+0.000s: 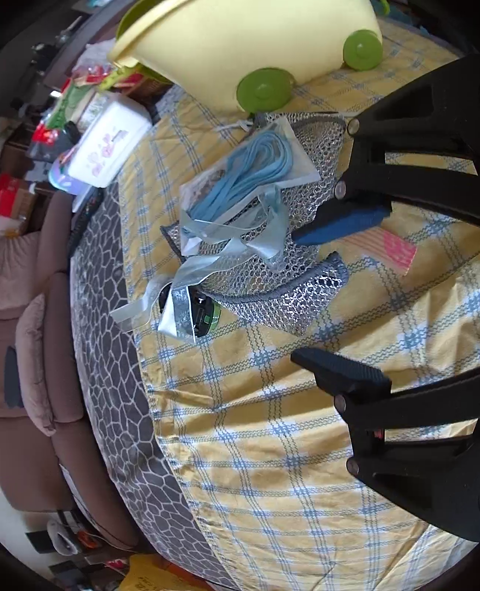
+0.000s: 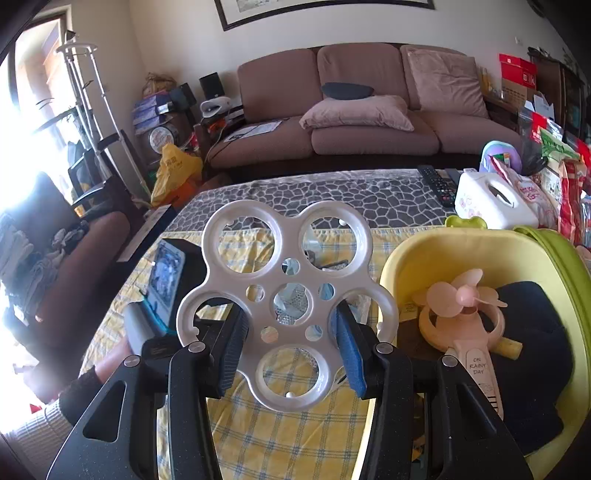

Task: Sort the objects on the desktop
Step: 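Lift the white holder with right gripper while left gripper grasps the grey mesh bag, then lower the mesh bag into the yellow basin with left gripper while right gripper holds the holder above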

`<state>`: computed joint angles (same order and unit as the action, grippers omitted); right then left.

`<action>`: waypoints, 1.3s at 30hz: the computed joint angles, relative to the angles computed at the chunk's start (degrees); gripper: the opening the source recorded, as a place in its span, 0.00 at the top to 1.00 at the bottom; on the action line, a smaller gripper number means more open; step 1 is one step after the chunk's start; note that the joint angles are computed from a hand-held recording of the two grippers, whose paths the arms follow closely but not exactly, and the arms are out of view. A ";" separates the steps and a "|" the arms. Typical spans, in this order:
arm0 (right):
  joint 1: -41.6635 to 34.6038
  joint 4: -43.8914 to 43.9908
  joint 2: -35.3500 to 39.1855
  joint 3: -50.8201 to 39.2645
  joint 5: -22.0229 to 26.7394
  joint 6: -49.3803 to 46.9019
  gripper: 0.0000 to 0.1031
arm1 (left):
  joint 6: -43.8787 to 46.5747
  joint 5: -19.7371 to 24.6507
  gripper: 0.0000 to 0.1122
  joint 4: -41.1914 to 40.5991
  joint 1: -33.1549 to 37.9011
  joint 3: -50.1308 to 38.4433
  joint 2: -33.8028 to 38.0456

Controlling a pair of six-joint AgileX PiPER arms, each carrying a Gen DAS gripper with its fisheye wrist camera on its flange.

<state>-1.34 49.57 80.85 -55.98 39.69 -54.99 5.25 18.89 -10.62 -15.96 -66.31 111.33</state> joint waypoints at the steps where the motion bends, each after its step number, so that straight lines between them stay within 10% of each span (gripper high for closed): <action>1: -0.80 0.50 -0.29 0.16 0.47 -0.86 0.54 | -0.40 0.70 0.69 0.75 -0.13 -1.08 1.07; 4: -3.12 1.61 -1.04 0.21 1.93 -2.42 0.54 | -0.26 -0.14 0.98 1.48 -0.65 -1.61 1.70; 13: -7.76 3.86 -1.06 0.00 4.09 -4.58 0.54 | 17.63 -0.72 0.97 -18.27 2.00 4.85 -13.30; 24: -12.94 5.59 -3.97 -1.08 8.36 -5.60 0.54 | 12.79 13.23 0.97 -12.97 2.37 -5.56 -31.90; 39: -33.97 8.44 -3.91 -6.66 18.09 -8.12 0.54 | 0.21 20.52 0.97 -4.87 -18.46 -27.54 -21.32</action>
<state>-35.31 58.01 76.95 -62.65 57.78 -63.11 5.46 39.41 -15.49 -34.42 -93.85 90.01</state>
